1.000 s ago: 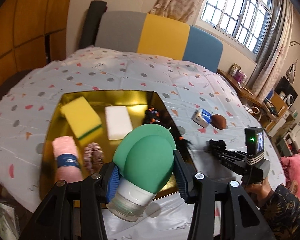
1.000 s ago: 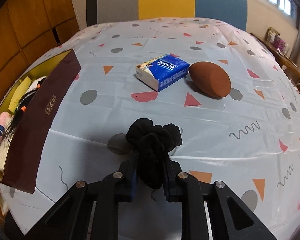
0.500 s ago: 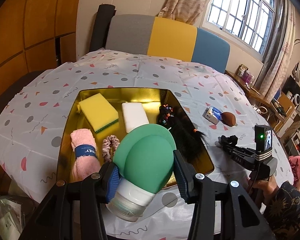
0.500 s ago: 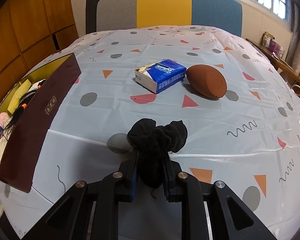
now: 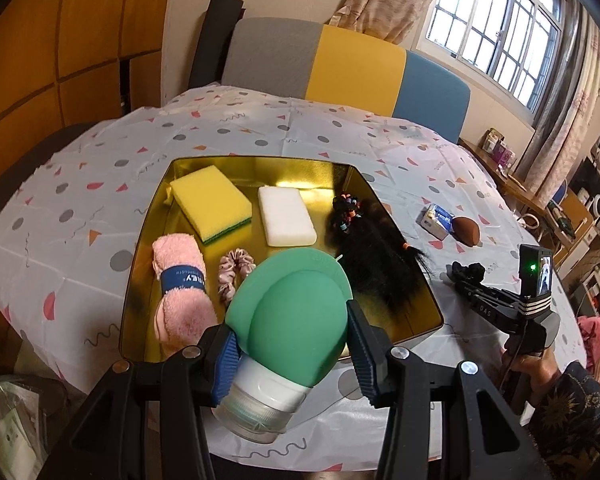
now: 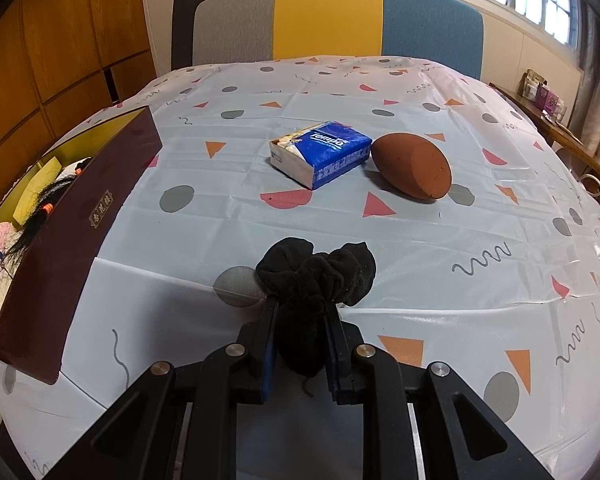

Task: Organize soft objects
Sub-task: 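Move the held bottle over the gold tray with the left tool, then lower the bottle into the gold tray and open the left tool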

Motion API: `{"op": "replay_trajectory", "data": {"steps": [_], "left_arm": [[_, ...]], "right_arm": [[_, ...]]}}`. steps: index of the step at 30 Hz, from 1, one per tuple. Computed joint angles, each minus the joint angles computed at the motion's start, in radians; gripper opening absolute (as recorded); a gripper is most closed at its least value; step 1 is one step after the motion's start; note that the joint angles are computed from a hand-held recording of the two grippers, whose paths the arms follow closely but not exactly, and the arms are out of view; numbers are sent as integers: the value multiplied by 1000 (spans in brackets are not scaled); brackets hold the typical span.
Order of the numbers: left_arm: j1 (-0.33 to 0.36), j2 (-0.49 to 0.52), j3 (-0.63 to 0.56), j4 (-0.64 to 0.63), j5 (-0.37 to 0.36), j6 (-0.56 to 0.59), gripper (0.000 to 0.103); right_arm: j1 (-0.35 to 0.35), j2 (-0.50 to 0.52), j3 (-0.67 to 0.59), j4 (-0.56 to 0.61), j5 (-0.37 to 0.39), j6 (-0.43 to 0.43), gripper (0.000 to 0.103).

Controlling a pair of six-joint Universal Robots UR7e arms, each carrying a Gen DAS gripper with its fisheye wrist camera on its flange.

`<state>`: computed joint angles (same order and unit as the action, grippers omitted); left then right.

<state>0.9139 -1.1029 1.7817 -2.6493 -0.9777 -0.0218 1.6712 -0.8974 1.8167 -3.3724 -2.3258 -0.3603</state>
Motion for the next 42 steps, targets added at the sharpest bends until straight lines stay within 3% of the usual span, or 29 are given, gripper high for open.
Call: {"op": "replay_trajectory", "data": {"steps": [11, 16, 21, 32, 38, 42], "left_arm": [[69, -2, -87, 71, -41, -108, 49], [95, 74, -195, 123, -115, -144, 49], [111, 170, -300, 166, -130, -162, 49], [137, 314, -459, 302, -23, -174, 56], [123, 287, -416, 251, -6, -129, 59], [87, 249, -350, 164, 64, -64, 59]], "right_arm": [[-6, -8, 9, -7, 22, 8, 20], [-11, -14, 16, -11, 40, 16, 20], [-13, -15, 19, -14, 46, 19, 20], [-17, -19, 24, -17, 60, 26, 20], [-17, -20, 24, -17, 59, 25, 20], [-15, -16, 20, -18, 51, 19, 20]]}}
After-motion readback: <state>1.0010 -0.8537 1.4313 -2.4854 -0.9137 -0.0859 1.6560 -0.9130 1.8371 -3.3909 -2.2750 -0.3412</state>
